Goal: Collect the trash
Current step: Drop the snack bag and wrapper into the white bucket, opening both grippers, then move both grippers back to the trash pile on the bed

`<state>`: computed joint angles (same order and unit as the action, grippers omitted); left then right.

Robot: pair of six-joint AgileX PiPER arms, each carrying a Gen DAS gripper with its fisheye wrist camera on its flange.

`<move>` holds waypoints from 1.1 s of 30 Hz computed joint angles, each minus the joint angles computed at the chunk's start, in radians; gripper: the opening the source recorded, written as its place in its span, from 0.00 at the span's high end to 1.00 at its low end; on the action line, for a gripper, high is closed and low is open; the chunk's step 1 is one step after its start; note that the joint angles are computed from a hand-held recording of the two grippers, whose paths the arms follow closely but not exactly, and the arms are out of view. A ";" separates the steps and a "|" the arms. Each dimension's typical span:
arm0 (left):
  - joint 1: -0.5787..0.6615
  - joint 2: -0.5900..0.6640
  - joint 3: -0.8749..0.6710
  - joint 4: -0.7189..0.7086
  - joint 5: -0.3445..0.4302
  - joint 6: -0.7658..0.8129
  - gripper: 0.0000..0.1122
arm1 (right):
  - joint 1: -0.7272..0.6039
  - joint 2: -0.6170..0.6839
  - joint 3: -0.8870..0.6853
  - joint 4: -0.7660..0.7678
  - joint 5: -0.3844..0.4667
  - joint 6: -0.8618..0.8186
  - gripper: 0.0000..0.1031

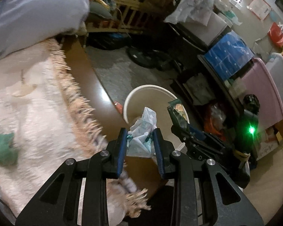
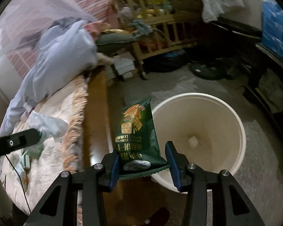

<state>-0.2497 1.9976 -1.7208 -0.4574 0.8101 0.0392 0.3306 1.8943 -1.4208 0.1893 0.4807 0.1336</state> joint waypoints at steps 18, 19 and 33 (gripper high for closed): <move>-0.029 0.259 -0.298 -0.174 0.020 -0.002 0.48 | -0.101 0.071 -0.028 -0.068 -0.021 0.091 0.53; -0.029 0.261 -0.302 -0.169 0.023 -0.008 0.48 | -0.102 0.078 -0.040 -0.075 -0.015 0.099 0.53; -0.036 0.087 -0.081 0.052 -0.060 -0.133 0.48 | -0.069 0.047 -0.020 -0.061 -0.013 0.102 0.41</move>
